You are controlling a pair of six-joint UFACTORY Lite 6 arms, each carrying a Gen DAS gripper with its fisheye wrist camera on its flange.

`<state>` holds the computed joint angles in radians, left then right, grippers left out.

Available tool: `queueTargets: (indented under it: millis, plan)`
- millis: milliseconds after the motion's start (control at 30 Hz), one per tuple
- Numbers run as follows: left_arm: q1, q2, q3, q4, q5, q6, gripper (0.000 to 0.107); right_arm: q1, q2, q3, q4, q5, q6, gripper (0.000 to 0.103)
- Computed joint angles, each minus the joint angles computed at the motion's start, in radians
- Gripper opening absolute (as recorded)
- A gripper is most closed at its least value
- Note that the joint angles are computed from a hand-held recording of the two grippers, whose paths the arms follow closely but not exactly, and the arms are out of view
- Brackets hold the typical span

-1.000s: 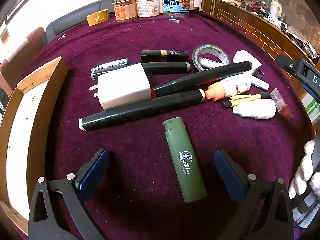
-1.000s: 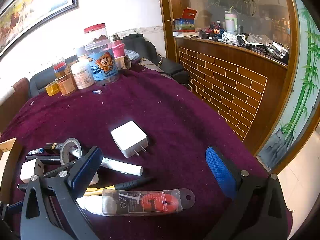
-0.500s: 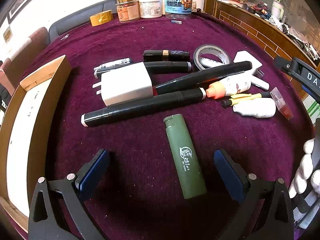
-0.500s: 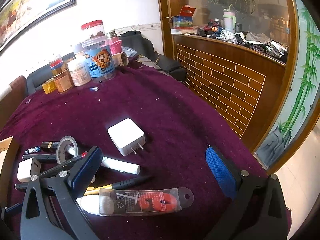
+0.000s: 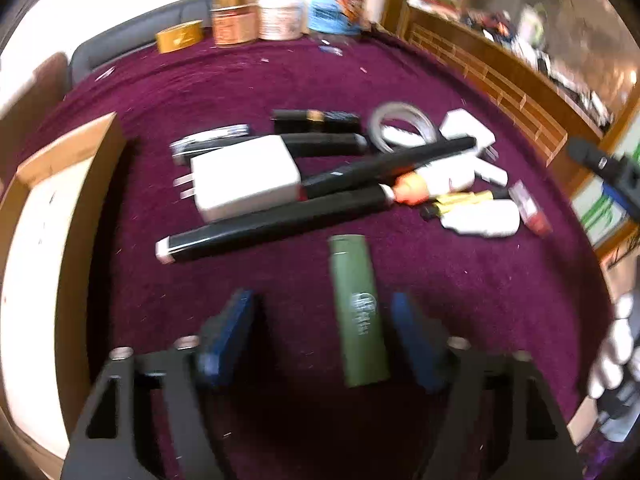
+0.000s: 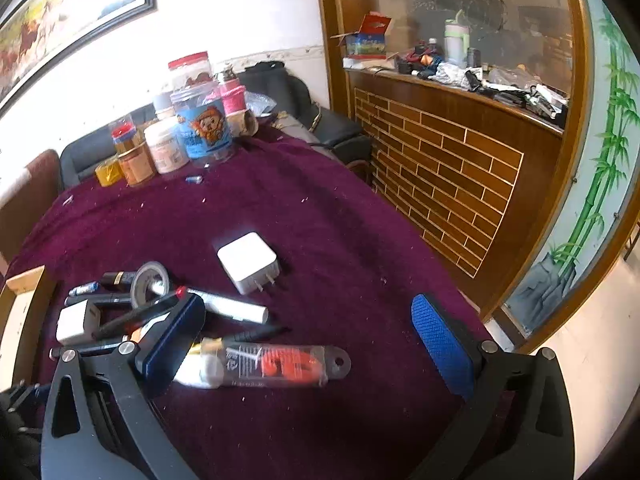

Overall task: Organize rigid objects
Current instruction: 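Close the left tool around the olive green lighter, then carry the lighter to the cardboard box with left tool while right tool grasps white charger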

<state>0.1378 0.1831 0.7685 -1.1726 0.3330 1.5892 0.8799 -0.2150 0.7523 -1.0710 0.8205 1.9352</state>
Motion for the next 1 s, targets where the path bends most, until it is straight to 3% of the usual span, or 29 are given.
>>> queueTargets:
  millis: [67,100,133,233,433,567,700,800,1000]
  plan:
    - [-0.071,-0.015,-0.032,-0.123,-0.086,0.115,0.074,-0.020,-0.018,-0.012,0.027,-0.047,-0.028,0.103]
    - [-0.070,-0.028,-0.043,-0.167,-0.075,0.174,0.052,-0.037,-0.031,-0.021,0.046,-0.083,-0.049,0.103]
    - [-0.053,-0.046,-0.053,-0.169,-0.050,0.192,0.018,-0.058,-0.054,-0.038,0.077,-0.122,-0.082,0.103]
    - [0.082,-0.001,0.010,0.000,0.161,0.064,0.016,-0.106,-0.101,-0.075,0.163,-0.192,-0.211,0.103]
    - [0.386,0.023,0.095,0.113,0.488,0.050,0.016,-0.066,-0.070,-0.050,0.277,-0.223,-0.438,0.103]
    - [0.527,0.044,0.164,0.149,0.608,0.031,0.016,-0.054,-0.002,0.021,0.404,-0.387,-0.555,0.103]
    - [0.617,0.076,0.228,0.159,0.674,0.013,0.016,-0.051,0.178,0.170,0.648,-0.575,-0.762,0.103]
    - [0.662,0.093,0.254,0.165,0.703,0.022,0.016,0.017,0.374,0.397,0.580,-0.493,-0.761,0.101]
    - [0.745,0.149,0.323,0.168,0.755,0.036,0.016,0.039,0.753,0.913,0.721,-0.330,-0.984,0.101]
